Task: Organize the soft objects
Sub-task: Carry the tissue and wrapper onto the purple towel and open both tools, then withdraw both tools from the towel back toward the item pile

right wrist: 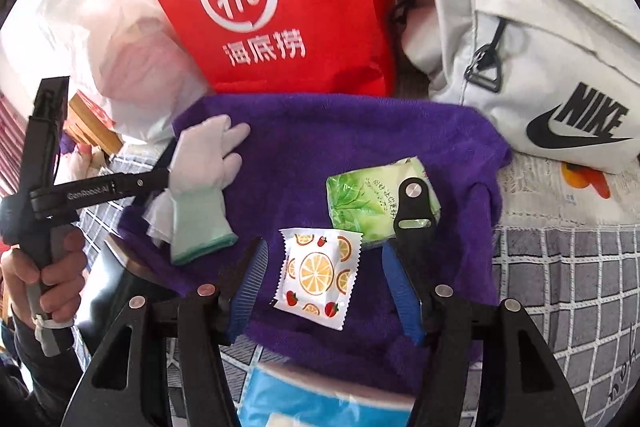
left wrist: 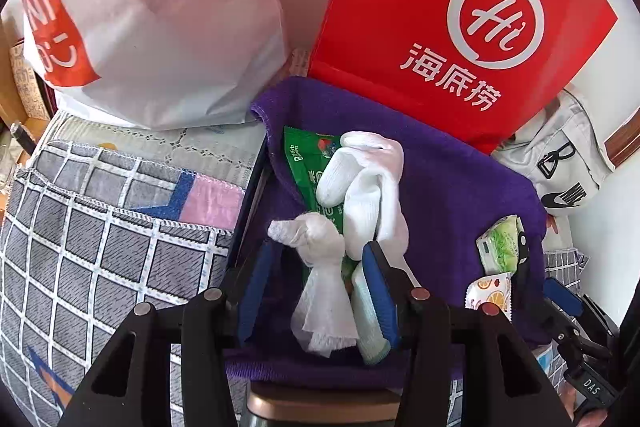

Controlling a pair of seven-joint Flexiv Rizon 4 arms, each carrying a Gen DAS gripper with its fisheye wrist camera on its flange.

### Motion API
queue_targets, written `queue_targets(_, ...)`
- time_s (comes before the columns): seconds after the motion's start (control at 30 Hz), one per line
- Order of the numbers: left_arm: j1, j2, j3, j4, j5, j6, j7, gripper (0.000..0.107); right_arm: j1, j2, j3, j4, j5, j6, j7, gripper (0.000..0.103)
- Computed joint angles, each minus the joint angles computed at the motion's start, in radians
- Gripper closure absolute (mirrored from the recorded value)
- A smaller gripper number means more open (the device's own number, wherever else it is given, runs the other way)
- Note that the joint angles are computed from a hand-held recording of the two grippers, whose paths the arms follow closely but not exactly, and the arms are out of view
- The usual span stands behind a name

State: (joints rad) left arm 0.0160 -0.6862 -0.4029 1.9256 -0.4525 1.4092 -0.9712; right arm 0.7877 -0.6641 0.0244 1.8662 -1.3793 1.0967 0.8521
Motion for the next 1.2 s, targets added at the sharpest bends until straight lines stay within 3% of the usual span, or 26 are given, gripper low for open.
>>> queue_targets(0.17, 0.080, 0.052, -0.089, 0.084, -0.022, 0.058, 0.038, 0.061, 0.048, 0.040, 0.036, 0.011, 0.102, -0.129, -0.066, 0.044)
queue_targets(0.33, 0.156, 0.118, -0.155, 0.181, -0.017, 0.091, 0.064, 0.061, 0.100, 0.048, 0.056, -0.004, 0.110, -0.183, -0.065, 0.044)
queue_targets(0.53, 0.351, 0.185, -0.330, 0.330, -0.013, 0.145, 0.081, 0.061, 0.174, 0.014, 0.085, -0.059, 0.179, -0.241, -0.132, 0.044)
queue_targets(0.77, 0.617, 0.196, -0.547, 0.485, 0.078, 0.207, 0.058, 0.061, 0.256, -0.049, 0.080, -0.121, 0.241, -0.254, -0.139, 0.044)
queue_targets(0.87, 0.691, 0.192, -0.592, 0.532, 0.133, 0.233, 0.043, 0.061, 0.306, -0.085, 0.077, -0.180, 0.319, -0.361, -0.215, 0.044)
queue_targets(0.93, 0.737, 0.185, -0.618, 0.554, 0.168, 0.239, 0.031, 0.061, 0.331, -0.108, 0.078, -0.227, 0.371, -0.436, -0.273, 0.048)
queue_targets(1.0, 0.782, 0.180, -0.640, 0.575, 0.202, 0.242, 0.018, 0.061, 0.349, -0.121, 0.070, -0.251, 0.381, -0.460, -0.300, 0.070)
queue_targets(1.2, 0.875, 0.182, -0.660, 0.629, 0.303, 0.254, -0.019, 0.061, 0.386, -0.119, 0.050, -0.270, 0.383, -0.473, -0.276, 0.071)
